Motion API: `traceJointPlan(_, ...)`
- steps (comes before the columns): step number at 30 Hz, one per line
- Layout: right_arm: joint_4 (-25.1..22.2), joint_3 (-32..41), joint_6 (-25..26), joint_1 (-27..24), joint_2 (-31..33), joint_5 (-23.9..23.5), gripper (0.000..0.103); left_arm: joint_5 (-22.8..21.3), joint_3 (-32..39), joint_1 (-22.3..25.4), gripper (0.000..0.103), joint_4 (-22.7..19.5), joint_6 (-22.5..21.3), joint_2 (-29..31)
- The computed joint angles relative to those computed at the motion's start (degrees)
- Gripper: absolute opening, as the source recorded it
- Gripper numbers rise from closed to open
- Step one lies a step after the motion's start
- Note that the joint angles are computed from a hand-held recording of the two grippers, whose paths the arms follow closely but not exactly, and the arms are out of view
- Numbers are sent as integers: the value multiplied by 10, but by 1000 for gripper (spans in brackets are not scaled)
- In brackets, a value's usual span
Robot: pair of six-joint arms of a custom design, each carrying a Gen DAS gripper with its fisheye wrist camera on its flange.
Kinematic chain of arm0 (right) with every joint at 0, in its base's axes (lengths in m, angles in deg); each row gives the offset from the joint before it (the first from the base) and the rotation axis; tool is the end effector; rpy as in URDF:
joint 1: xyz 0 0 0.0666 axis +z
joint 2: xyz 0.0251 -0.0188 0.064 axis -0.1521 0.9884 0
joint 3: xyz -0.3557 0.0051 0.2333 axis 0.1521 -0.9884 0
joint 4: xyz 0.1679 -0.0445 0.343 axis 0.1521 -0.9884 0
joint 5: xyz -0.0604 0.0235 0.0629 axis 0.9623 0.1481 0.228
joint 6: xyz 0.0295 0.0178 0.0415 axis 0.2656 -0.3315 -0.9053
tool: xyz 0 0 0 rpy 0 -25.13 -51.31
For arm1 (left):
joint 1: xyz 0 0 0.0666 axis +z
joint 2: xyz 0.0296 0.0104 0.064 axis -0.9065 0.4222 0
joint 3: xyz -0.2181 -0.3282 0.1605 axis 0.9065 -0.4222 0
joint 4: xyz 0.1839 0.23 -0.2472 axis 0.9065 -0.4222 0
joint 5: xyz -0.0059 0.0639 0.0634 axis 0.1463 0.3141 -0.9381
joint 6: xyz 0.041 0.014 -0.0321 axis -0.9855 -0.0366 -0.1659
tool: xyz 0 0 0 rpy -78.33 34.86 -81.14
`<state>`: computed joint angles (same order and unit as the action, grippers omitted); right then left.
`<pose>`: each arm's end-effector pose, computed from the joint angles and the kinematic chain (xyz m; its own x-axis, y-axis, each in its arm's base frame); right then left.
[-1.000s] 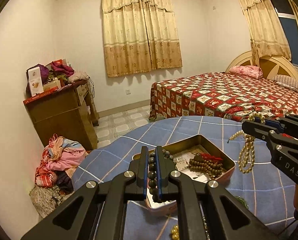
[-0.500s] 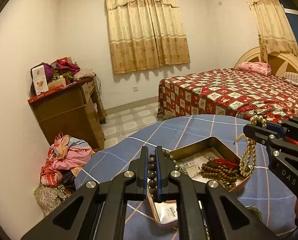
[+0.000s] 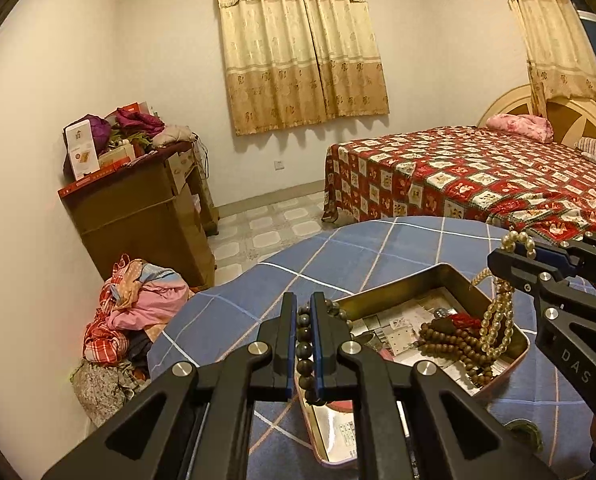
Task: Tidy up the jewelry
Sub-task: 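Carry the bracelet and pearl necklace over the tin with both grippers, then lower both items into the tin and open both grippers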
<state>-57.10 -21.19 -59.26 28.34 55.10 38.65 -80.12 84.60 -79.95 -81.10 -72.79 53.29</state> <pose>0.3869 0.2789 0.4239 -0.4125 -0.2757 -0.8682 -0.3622 0.9242 -0.1214 0.3741 -0.0885 0.4231 -0.4762 0.1311 -0.8695 -0.0240 0.9865 0.1620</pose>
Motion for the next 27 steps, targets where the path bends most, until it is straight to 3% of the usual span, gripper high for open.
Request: traceJointPlan(27,-49,37,-25,-10,55,5,15,4,9,20,6,-9,15,61)
